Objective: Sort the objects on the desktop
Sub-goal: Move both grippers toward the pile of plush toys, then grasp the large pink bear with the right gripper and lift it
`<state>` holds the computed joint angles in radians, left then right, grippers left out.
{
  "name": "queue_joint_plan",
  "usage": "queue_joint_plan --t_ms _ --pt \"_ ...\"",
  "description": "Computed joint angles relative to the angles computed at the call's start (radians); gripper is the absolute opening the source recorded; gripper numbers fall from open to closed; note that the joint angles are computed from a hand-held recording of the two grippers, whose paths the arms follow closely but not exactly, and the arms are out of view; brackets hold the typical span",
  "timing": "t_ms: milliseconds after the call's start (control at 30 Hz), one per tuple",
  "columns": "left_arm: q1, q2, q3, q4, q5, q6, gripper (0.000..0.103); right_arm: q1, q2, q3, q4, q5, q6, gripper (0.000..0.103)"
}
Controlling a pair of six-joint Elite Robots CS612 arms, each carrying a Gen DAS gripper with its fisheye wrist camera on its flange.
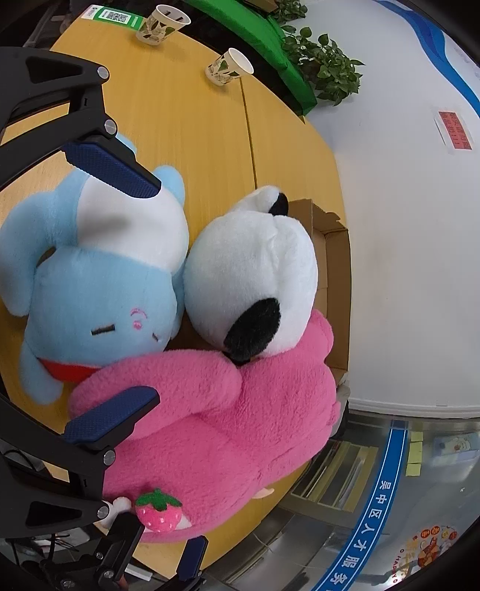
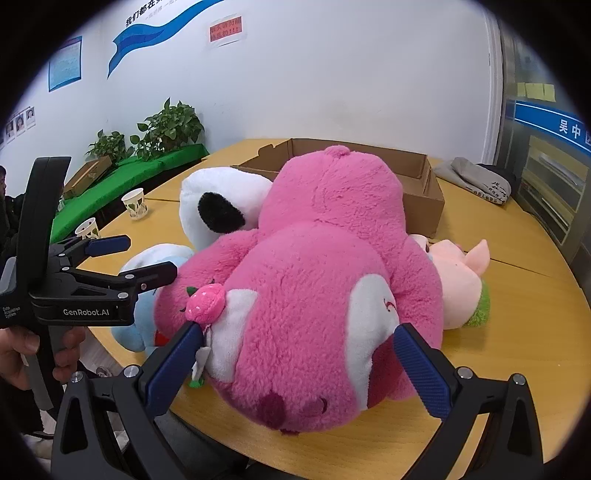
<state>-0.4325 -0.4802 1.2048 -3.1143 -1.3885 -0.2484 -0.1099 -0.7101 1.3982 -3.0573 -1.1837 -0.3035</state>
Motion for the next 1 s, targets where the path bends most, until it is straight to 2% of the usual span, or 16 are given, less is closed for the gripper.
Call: queue_joint_plan --t_ms 200,400,833,1000 --pt "0.005 0.011 -0.027 0.027 0.005 -0.021 0.103 0.000 0.005 -0.017 0.033 0.017 -0.012 0.103" --pt "0.008 0.053 -0.117 0.107 -0.005 -0.057 0.103 0.000 0.008 -0.029 0.060 0.033 -0.015 0.103" --pt "0.025 0.067 -0.138 0.117 -0.070 -0.071 0.103 -0.021 -0.008 0.003 0.068 0.083 0.025 0.103" --pt "0.023 0.065 -0.139 0.115 -0.056 -0.044 0.103 -0.031 -0.020 0.039 0.052 0.089 0.036 0.103"
